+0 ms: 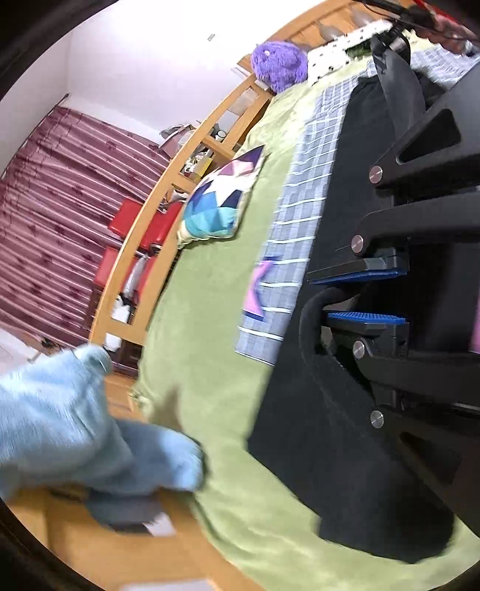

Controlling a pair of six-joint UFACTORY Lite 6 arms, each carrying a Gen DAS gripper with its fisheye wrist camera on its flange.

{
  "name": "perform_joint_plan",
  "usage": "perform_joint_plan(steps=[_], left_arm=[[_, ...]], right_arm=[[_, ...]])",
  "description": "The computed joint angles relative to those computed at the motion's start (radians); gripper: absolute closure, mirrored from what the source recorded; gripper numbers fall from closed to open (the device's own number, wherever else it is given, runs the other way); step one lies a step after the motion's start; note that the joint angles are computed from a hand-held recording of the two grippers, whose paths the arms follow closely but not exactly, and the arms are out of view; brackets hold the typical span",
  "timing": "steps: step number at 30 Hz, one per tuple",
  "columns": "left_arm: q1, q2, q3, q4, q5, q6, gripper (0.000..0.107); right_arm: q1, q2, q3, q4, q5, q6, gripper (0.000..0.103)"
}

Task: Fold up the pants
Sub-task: 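Lift the grasped edge with both tools and fold it over the other leg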

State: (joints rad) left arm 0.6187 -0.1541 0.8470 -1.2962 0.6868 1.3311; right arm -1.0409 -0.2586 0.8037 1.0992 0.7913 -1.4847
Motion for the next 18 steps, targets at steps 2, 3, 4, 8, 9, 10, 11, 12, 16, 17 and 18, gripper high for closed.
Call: perform_joint_plan(steps=[2, 3, 4, 8, 9, 10, 11, 12, 16, 17, 18], left_arm=[[-0.114, 0.127, 0.104, -0.061, -0.112, 0.001, 0.093], [-0.163, 0.203, 0.161, -0.090, -0.161, 0.007, 0.093], [-0.194, 0.255, 0.199, -0.097, -0.195, 0.002, 0.093], [-0.284, 0.428, 0.320, 0.127, -0.309, -0.227, 0.092], [-0.278, 0.420, 0.302, 0.122, -0.310, -0.220, 0.091], [-0.262, 0.395, 0.266, 0.079, -0.296, -0.171, 0.082], [-0.239, 0.371, 0.230, 0.013, -0.261, -0.090, 0.074], [-0.215, 0.336, 0.188, -0.026, -0.225, -0.039, 0.056], [-0.123, 0.113, -0.015, -0.052, -0.160, 0.089, 0.035], [-0.099, 0.078, -0.044, -0.024, -0.147, 0.090, 0.033], [-0.068, 0.036, -0.079, 0.011, -0.140, 0.088, 0.029]], right_arm=[[0.161, 0.128, 0.121, -0.002, -0.153, 0.095, 0.087], [0.219, 0.214, 0.195, -0.023, -0.201, 0.168, 0.087], [0.266, 0.297, 0.265, -0.055, -0.237, 0.246, 0.084], [0.364, 0.453, 0.369, -0.073, -0.355, 0.309, 0.055], [0.373, 0.441, 0.336, -0.024, -0.396, 0.255, 0.053], [0.375, 0.423, 0.306, 0.022, -0.405, 0.203, 0.050], [0.364, 0.393, 0.256, 0.087, -0.396, 0.117, 0.048], [0.355, 0.364, 0.213, 0.117, -0.389, 0.068, 0.048], [0.312, 0.224, 0.030, 0.111, -0.360, -0.026, 0.048], [0.294, 0.185, -0.017, 0.103, -0.347, -0.048, 0.048], [0.270, 0.144, -0.064, 0.088, -0.329, -0.068, 0.048]])
